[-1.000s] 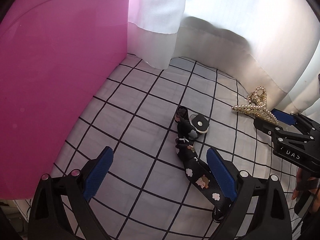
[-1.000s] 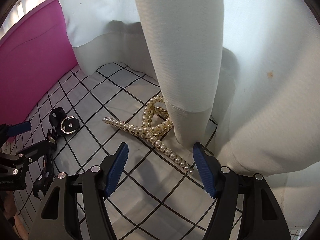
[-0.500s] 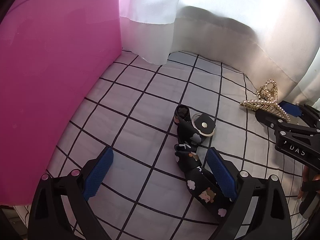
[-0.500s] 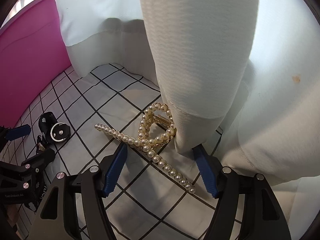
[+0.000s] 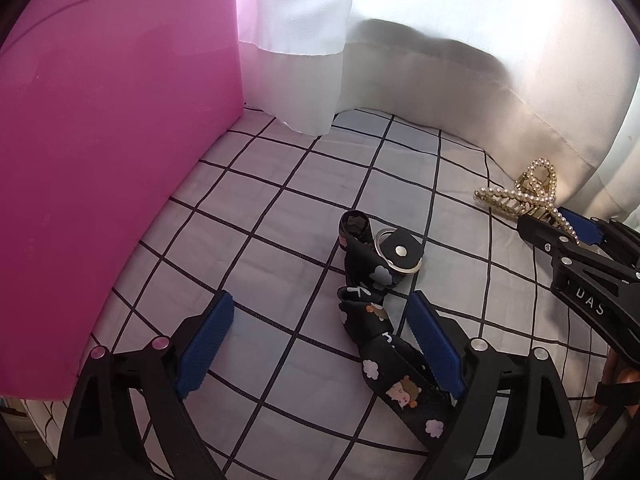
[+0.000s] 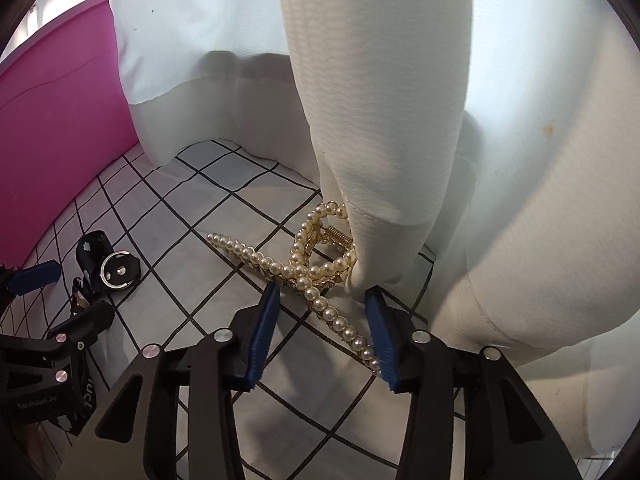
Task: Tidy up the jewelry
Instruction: 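Grasp the pearl hair clip with the right tool while the left tool grasps the black strap, then carry the pearl clip with the right tool while the left tool carries the strap to the tub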
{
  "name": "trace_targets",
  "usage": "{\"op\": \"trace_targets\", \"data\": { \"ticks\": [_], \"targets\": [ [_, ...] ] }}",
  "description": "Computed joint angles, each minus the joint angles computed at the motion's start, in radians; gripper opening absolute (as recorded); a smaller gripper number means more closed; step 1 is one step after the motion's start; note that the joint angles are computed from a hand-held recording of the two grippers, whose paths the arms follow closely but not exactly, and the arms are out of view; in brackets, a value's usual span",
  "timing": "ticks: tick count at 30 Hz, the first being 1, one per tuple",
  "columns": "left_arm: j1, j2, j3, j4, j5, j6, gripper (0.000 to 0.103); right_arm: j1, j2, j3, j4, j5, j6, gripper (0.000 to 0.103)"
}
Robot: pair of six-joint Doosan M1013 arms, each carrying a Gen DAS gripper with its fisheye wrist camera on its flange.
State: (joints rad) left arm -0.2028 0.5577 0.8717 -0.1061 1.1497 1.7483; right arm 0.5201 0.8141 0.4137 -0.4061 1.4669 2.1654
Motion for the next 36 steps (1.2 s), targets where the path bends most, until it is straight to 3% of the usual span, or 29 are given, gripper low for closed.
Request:
{"op": "trace_targets", "data": {
  "ticks": [1,4,5,6,15,30,36],
  "targets": [
    [0.001,-0.006,0.009,-0.008,-0.008,0.008,0.072,0.002,0.000,-0.003,0.015,0.001,0.002,0.020],
    [0.005,-0.023,0.029,-0.027,-0.022,0.025,0.042,0.015,0.024,-0.050,0.016,0.020,-0.001,0.012],
    [0.007,-0.025,0.030,-0.035,-0.020,0.031,0.022,0.017,0.019,-0.040,0.022,0.012,0.005,0.010],
    [0.010,-0.023,0.025,-0.043,-0.009,0.032,0.019,0.020,0.009,-0.022,0.023,0.003,0.015,0.010],
    [0.039,-0.047,0.043,-0.087,0.015,0.055,0.018,0.031,-0.077,0.117,0.073,-0.098,0.134,0.009],
    [0.084,-0.110,0.075,-0.197,0.027,0.214,0.018,0.081,-0.135,0.171,0.078,-0.107,0.284,0.007],
    [0.101,-0.141,0.086,-0.237,0.033,0.286,0.018,0.109,-0.153,0.168,0.043,-0.065,0.342,0.007]
  ]
}}
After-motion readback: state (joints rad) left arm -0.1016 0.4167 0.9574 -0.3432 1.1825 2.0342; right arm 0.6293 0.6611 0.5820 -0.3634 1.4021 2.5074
